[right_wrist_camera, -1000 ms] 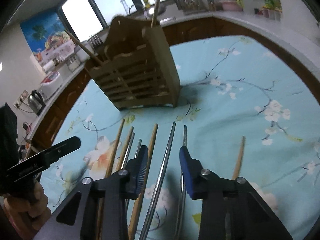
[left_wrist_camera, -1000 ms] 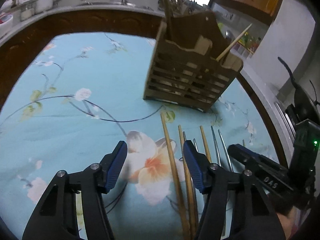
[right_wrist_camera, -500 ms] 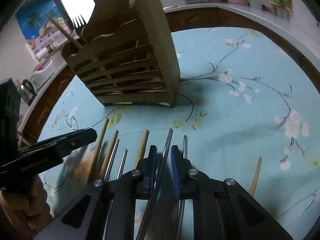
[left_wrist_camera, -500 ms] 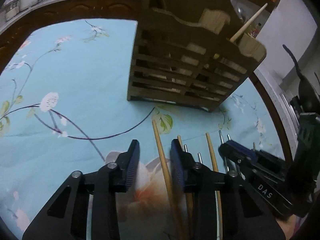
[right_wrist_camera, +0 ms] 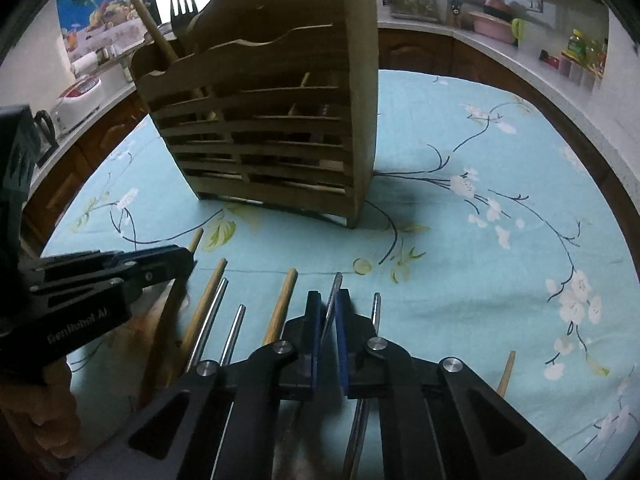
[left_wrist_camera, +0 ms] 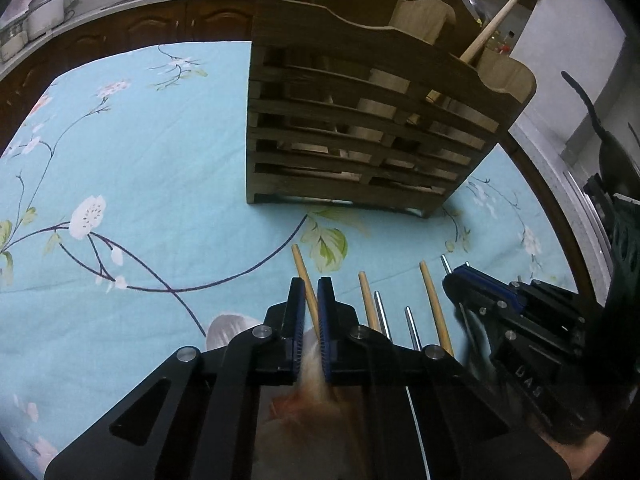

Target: Organize utensils

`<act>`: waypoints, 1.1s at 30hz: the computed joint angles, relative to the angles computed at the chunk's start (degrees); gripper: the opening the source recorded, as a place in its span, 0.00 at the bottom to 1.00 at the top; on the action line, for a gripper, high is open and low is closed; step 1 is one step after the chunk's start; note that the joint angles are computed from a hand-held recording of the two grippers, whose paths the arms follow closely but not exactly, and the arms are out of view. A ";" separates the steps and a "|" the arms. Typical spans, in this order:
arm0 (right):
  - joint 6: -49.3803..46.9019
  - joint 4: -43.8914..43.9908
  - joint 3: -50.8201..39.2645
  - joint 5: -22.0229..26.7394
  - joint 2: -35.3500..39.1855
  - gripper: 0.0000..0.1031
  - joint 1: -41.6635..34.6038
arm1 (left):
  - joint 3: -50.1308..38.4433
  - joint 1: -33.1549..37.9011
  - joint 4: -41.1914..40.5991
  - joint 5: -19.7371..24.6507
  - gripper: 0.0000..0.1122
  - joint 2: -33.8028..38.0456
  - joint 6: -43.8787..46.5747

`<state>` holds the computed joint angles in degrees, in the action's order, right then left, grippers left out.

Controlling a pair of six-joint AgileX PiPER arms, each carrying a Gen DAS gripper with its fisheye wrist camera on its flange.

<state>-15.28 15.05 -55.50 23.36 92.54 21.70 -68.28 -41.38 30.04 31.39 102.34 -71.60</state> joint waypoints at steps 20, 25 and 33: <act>-15.38 21.57 3.07 7.75 -18.77 0.04 -7.37 | 11.01 -13.50 17.15 10.45 0.03 -24.76 -21.86; -15.97 23.59 2.11 9.49 -24.56 0.04 -8.26 | 9.40 -19.64 21.59 17.45 0.03 -28.38 -25.67; -18.19 26.80 -0.58 11.83 -29.29 0.04 -10.91 | 6.86 -27.00 27.38 26.77 0.02 -31.10 -28.44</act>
